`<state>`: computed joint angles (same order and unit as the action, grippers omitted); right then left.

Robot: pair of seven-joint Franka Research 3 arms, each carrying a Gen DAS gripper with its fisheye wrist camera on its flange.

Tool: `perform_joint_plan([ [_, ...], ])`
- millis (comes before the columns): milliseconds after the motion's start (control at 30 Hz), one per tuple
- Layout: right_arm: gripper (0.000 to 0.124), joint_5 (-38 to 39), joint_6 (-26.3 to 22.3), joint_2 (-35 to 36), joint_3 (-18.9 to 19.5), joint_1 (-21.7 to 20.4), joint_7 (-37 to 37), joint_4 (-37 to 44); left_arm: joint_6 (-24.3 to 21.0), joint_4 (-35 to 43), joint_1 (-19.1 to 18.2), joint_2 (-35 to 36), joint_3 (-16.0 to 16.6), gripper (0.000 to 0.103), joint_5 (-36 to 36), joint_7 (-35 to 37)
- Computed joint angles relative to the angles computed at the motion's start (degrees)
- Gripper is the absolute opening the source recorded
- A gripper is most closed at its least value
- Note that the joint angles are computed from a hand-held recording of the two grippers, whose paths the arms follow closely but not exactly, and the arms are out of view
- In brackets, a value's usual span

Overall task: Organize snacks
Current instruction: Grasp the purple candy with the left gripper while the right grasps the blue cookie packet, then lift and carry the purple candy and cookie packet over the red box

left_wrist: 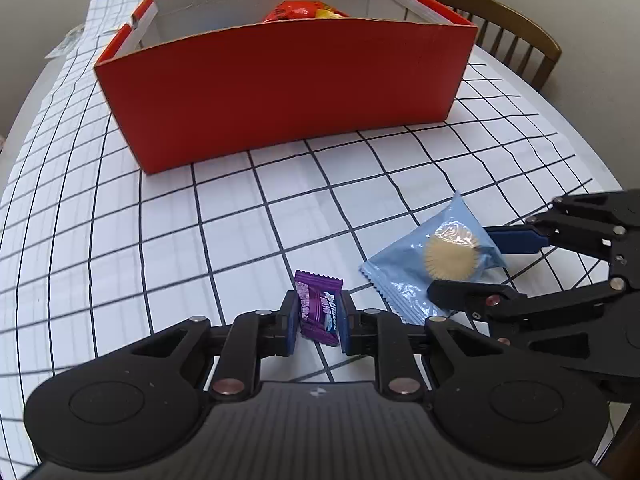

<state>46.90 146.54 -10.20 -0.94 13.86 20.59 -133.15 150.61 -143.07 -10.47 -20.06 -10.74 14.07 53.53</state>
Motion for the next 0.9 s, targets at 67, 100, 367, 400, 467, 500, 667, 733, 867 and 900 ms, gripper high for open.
perform_joint_plan([
  [67,0.043,0.48,0.16,-0.61,-0.03,-0.05,0.74,-0.38,-0.52,-0.06,-0.11,-0.33,0.15,0.019,-0.91,-0.81],
  [100,0.043,0.69,0.19,-0.95,-0.08,-0.05,1.05,-0.56,-0.62,-0.2,-0.25,-0.64,0.3,0.019,-1.47,-1.05],
  [367,0.043,0.78,0.02,-3.94,-0.73,-0.05,4.11,-1.37,-0.96,-1.6,-0.81,-4.47,0.98,0.019,-4.67,-4.0],
  [400,0.043,0.93,-0.09,-4.44,-0.88,0.01,4.29,-1.45,-1.18,-1.72,-0.8,-5.1,0.99,0.019,-4.92,-4.45],
  [467,0.043,1.08,-0.36,-5.4,-1.16,0.09,4.79,-1.49,-1.25,-2.09,-0.85,-6.37,1.13,0.019,-5.29,-5.02],
  [500,0.043,1.04,-0.34,-5.88,-1.21,0.12,5.13,-1.54,-1.49,-2.15,-0.76,-7.06,1.08,0.019,-5.32,-5.45],
  [667,0.043,1.09,-0.86,-7.99,-1.83,0.63,5.92,-1.27,-3.31,-1.51,-0.03,-9.34,0.75,0.019,-4.51,-7.33],
  [733,0.043,0.94,-0.97,-8.54,-1.91,0.77,6.28,-0.88,-3.53,-1.2,0.17,-10.05,0.79,0.019,-4.11,-7.76],
  [867,0.043,1.59,-1.23,-9.24,-2.28,1.36,6.24,0.24,-3.58,-0.24,0.61,-11.14,0.81,0.019,-3.16,-8.22],
  [900,0.043,1.75,-1.14,-9.27,-2.29,1.5,6.25,0.63,-3.58,0.18,0.8,-11.26,0.76,0.019,-2.83,-8.32],
])
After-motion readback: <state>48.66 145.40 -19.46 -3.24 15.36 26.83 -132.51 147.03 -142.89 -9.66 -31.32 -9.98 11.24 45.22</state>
